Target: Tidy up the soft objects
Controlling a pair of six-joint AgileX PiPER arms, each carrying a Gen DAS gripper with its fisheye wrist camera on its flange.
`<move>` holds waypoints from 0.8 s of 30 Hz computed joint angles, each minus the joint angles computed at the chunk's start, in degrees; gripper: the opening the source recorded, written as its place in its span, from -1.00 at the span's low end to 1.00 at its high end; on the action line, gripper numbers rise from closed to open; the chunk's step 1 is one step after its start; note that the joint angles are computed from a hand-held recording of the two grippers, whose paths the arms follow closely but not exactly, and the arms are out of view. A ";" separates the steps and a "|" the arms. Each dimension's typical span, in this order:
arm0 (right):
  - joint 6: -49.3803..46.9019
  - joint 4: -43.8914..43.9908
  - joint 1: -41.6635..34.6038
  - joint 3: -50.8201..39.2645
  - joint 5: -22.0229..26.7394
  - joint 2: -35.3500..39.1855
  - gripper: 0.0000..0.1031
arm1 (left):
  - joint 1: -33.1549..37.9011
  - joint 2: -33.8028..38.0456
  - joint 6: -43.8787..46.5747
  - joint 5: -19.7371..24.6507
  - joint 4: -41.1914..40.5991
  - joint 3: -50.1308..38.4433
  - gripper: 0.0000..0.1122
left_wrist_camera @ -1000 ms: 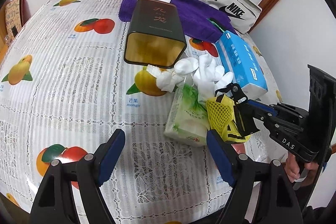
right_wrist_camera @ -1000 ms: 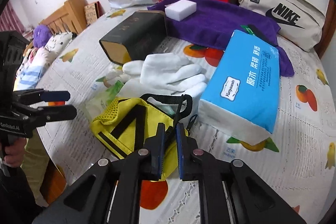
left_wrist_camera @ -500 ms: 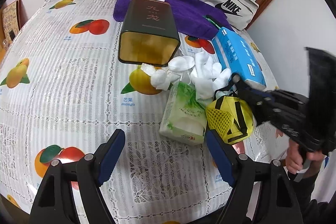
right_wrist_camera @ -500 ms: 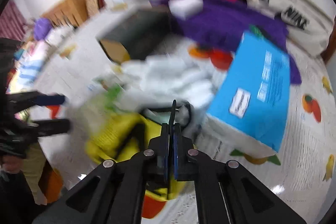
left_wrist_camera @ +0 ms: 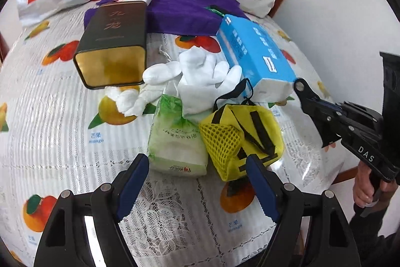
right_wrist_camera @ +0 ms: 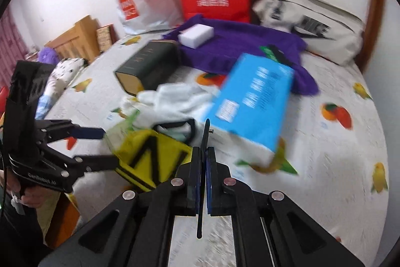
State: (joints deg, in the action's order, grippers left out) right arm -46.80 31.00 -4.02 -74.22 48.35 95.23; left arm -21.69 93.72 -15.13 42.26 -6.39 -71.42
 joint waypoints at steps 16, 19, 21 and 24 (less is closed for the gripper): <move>-6.51 7.44 -3.96 9.46 -9.18 3.39 -0.91 | -6.41 7.54 -6.69 1.94 12.39 -7.75 0.20; -9.31 10.85 -5.49 9.61 -8.04 3.94 -0.91 | -7.53 8.02 -9.58 1.45 16.31 -7.86 -0.09; -10.63 12.52 -6.00 9.81 -8.02 4.24 -0.91 | -6.83 7.50 -7.59 0.92 14.29 -7.69 -0.38; -11.70 13.50 -5.65 10.73 -9.27 3.75 -0.91 | -5.64 6.36 -4.99 0.61 11.20 -7.01 -0.41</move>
